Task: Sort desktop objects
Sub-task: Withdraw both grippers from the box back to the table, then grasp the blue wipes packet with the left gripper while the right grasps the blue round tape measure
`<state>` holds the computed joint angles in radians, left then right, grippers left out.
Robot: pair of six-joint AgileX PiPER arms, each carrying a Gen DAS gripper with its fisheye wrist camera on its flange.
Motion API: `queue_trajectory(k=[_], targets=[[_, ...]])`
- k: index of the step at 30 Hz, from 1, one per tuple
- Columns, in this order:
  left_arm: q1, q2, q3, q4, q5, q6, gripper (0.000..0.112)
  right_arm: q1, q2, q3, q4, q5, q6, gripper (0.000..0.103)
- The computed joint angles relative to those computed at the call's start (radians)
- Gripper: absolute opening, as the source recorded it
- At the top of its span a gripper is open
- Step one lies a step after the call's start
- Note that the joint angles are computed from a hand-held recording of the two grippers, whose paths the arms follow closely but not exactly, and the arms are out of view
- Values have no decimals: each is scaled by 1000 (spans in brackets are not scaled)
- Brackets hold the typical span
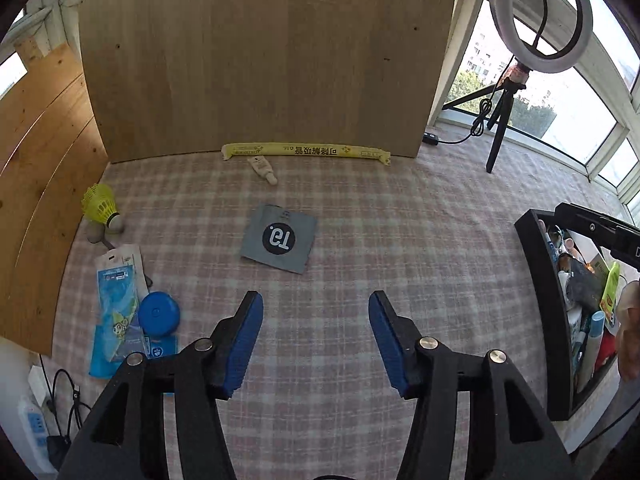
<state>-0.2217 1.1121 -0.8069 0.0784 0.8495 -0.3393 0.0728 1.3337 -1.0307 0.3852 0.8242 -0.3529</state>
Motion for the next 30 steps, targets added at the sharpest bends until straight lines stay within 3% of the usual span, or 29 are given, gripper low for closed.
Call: queue_trajectory(k=[6, 12, 20, 30], targets=[[422, -1, 70, -176, -17, 366, 64, 312, 79, -39, -123, -63, 174, 54], [733, 181, 44, -304, -53, 614, 69, 554, 263, -192, -182, -90, 251, 67], [805, 383, -22, -288, -108, 591, 69, 737, 605, -516, -194, -25, 247, 67], [755, 462, -17, -230, -164, 508, 70, 804, 805, -703, -191, 26, 194, 67]])
